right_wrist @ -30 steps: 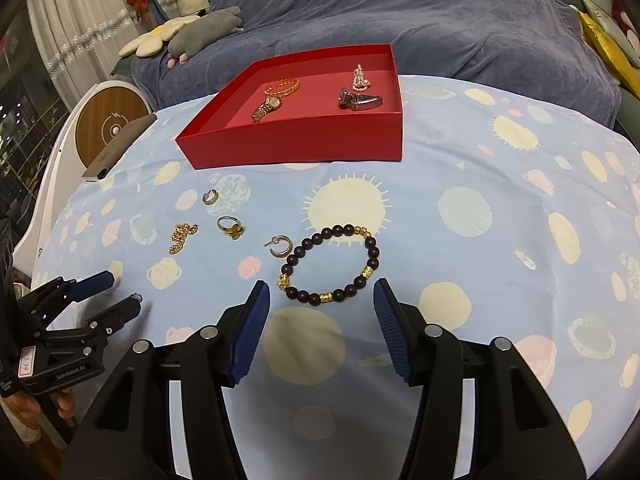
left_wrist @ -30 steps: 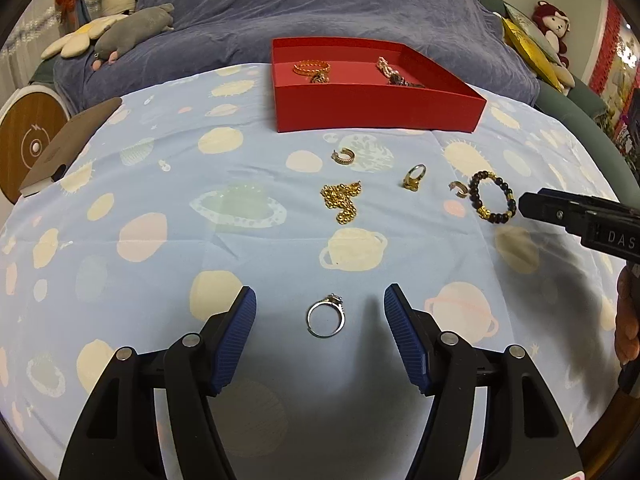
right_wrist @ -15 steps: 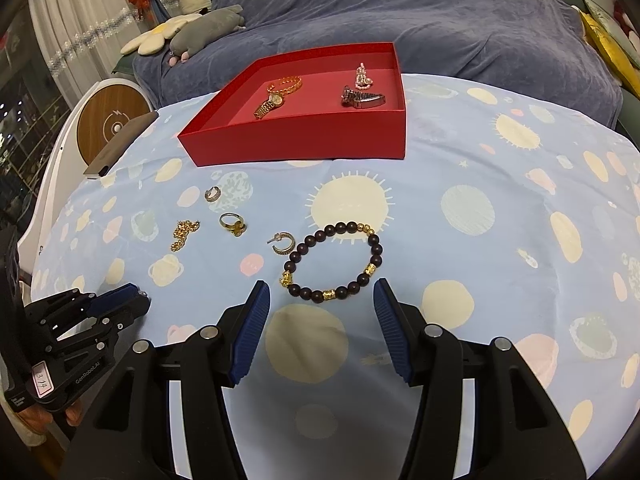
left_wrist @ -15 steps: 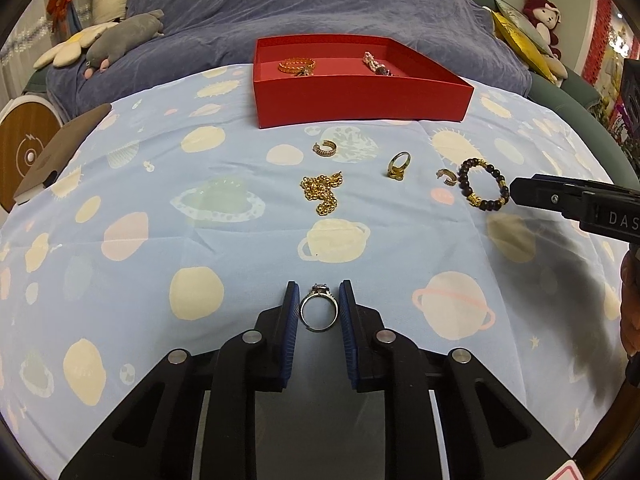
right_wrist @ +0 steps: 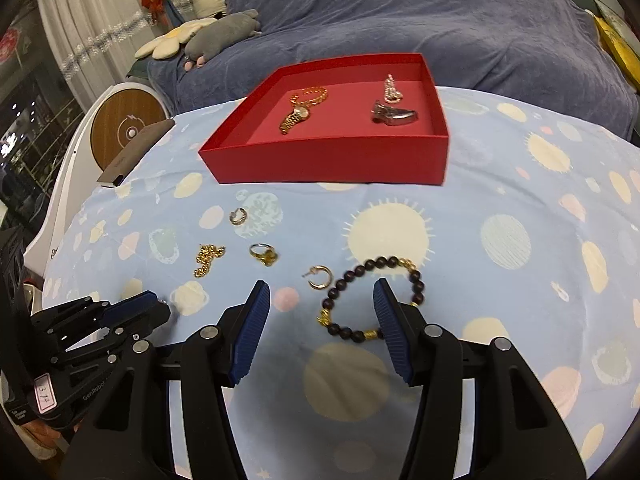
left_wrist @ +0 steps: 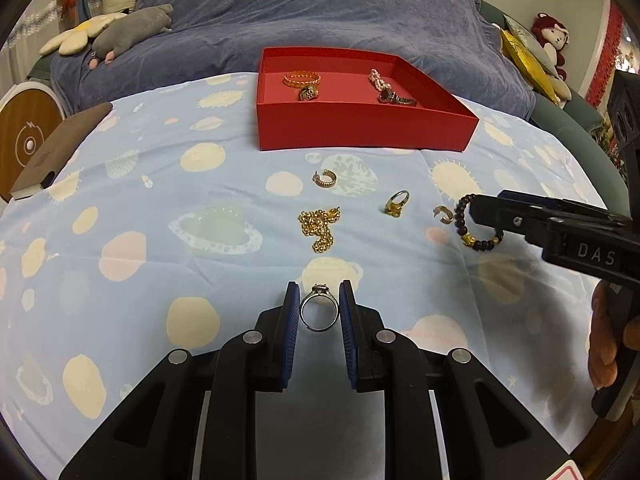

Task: Organize jewelry
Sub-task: 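Carry the silver ring toward the red box with the left tool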

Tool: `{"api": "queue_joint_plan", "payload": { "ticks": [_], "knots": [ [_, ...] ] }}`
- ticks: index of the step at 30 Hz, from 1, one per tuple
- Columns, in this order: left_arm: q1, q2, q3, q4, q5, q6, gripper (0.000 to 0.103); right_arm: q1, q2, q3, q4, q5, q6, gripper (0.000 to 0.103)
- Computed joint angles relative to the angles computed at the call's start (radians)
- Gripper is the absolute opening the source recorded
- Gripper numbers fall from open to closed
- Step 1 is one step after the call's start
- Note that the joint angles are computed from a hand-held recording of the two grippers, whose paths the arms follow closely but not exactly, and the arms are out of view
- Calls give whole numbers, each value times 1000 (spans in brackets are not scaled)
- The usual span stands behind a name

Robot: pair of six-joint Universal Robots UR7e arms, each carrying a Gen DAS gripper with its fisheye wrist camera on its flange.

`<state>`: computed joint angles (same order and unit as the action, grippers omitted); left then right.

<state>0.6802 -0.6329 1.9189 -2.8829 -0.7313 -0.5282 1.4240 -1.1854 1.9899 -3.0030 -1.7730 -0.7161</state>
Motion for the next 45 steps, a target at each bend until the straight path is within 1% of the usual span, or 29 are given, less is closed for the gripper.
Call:
{"api": "queue_joint_plan", "payload": {
  "ticks": [4, 8, 14, 17, 20, 22, 25, 30, 35, 45],
  "knots": [
    [5, -7, -1, -6, 3, -3, 17, 25, 43, -19, 9, 5, -6, 51],
    [17, -20, 7, -5, -1, -14, 17, 40, 87, -25, -26, -23, -45, 47],
    [19, -34, 22, -9, -4, -16, 17, 43, 125, -44, -50, -38, -37, 42],
    [17, -39, 29, -10, 0, -23, 17, 52, 149, -62, -59, -49, -36, 37],
    [18, -41, 33, -8, 6, -28, 17, 62, 176, -72, -90, -72, -54, 28],
    [20, -42, 34, -4, 7, -34, 17, 60, 182, -73, -92, -82, -57, 19],
    [24, -44, 31, 1, 8, -38, 17, 52, 179, -64, -108, -78, -58, 19],
    [21, -39, 15, -15, 6, -21, 17, 45, 148, -62, -60, -53, -12, 19],
    [16, -28, -11, -26, 14, -7, 17, 40, 109, -51, -39, -35, 4, 19],
    [19, 22, -129, -31, 38, 54, 17, 29, 34, -38, -9, 4, 27, 19]
  ]
}}
